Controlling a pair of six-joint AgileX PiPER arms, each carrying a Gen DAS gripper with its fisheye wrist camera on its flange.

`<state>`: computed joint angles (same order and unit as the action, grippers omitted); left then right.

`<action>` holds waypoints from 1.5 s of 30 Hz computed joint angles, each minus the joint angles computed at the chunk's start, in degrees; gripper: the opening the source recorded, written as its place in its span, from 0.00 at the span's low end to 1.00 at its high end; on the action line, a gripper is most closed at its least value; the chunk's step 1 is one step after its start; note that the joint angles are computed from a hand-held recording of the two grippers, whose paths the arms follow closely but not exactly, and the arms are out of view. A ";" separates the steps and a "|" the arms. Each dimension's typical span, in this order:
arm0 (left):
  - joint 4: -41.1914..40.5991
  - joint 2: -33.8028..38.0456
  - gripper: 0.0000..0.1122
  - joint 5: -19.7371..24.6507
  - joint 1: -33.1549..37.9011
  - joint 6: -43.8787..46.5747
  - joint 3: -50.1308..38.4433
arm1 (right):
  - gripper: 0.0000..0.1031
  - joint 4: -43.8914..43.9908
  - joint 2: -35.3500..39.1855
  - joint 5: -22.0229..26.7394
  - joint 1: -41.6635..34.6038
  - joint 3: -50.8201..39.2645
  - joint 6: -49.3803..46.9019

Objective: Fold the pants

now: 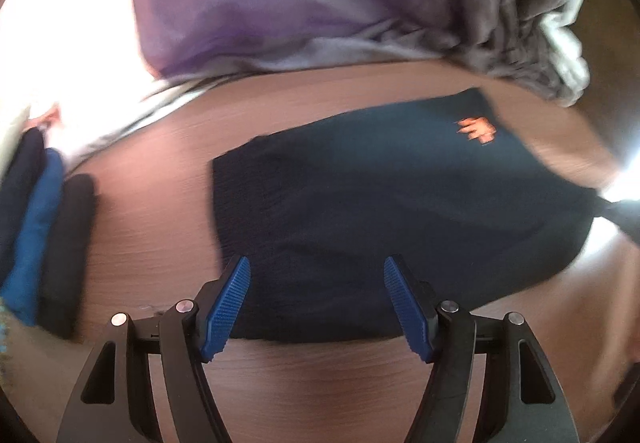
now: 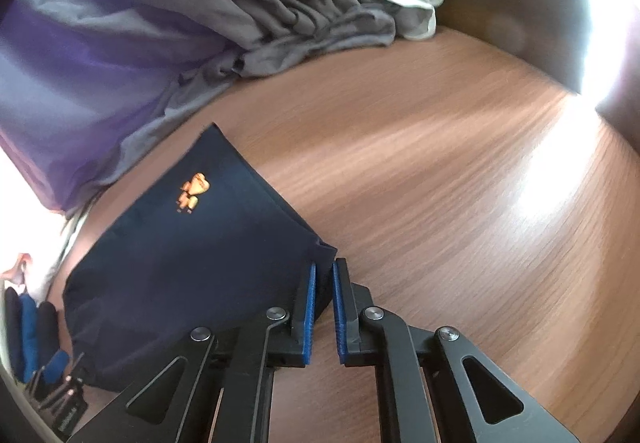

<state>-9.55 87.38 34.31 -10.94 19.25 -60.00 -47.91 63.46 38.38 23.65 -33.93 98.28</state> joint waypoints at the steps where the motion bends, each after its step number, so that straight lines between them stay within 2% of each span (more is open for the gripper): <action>1: -1.55 0.16 0.59 0.01 -0.61 1.29 -0.21 | 0.09 -0.28 -0.68 0.98 0.61 -0.27 -0.30; 2: -2.24 0.48 0.58 -0.19 -1.38 1.89 -0.35 | 0.09 -0.42 -1.17 1.92 1.19 -0.52 -0.30; 4: -4.35 1.70 0.47 0.18 -2.99 3.30 -1.21 | 0.09 -0.48 -2.14 3.17 1.77 -0.84 -0.78; 6: -7.84 3.30 0.41 0.89 -4.41 6.59 -2.01 | 0.09 -0.14 -2.86 3.71 1.81 -1.01 -1.61; 11: -9.17 4.80 0.25 0.92 -7.51 6.78 -2.25 | 0.09 0.86 -3.51 4.05 2.05 -1.51 -3.07; 13: -9.63 5.83 0.14 1.44 -8.03 6.99 -2.52 | 0.08 1.03 -3.94 4.61 2.75 -1.81 -3.51; 16: -9.95 6.97 0.09 1.88 -8.18 6.81 -2.61 | 0.08 1.17 -4.92 5.27 3.54 -2.61 -4.73; 19: -9.71 6.92 0.07 1.28 -8.45 6.89 -2.42 | 0.08 0.98 -5.58 5.82 4.37 -3.82 -5.89; 23: -13.53 7.28 0.07 1.98 -6.84 10.24 -2.46 | 0.08 0.65 -6.18 5.70 5.98 -5.54 -6.89; 28: -19.72 8.02 0.06 4.35 -3.84 14.14 -2.97 | 0.07 2.70 -5.81 0.28 5.27 -8.61 -12.12; 30: -21.40 8.12 0.05 7.26 -2.07 13.70 -4.30 | 0.07 3.01 -4.97 -1.53 5.77 -10.25 -13.75; 33: -22.21 2.70 0.05 7.11 1.47 13.82 -2.91 | 0.07 1.35 -2.84 -2.63 8.14 -12.97 -14.99; 35: -20.57 0.35 0.05 6.87 4.38 13.28 -2.12 | 0.07 4.06 -1.18 -5.96 7.64 -14.62 -18.44; 37: -16.89 0.19 0.05 7.47 7.82 11.44 -2.23 | 0.07 2.46 0.83 -6.14 9.09 -16.21 -18.55; 39: -16.89 0.74 0.05 7.64 10.60 13.24 -1.80 | 0.07 1.99 2.82 -6.92 10.01 -17.64 -19.11; 42: -21.76 2.27 0.05 9.35 14.18 19.97 -1.04 | 0.07 2.45 6.15 -8.54 11.20 -20.00 -21.05; 45: -24.95 3.81 0.05 8.76 15.54 23.63 0.14 | 0.07 4.65 9.17 -10.70 11.99 -22.45 -24.71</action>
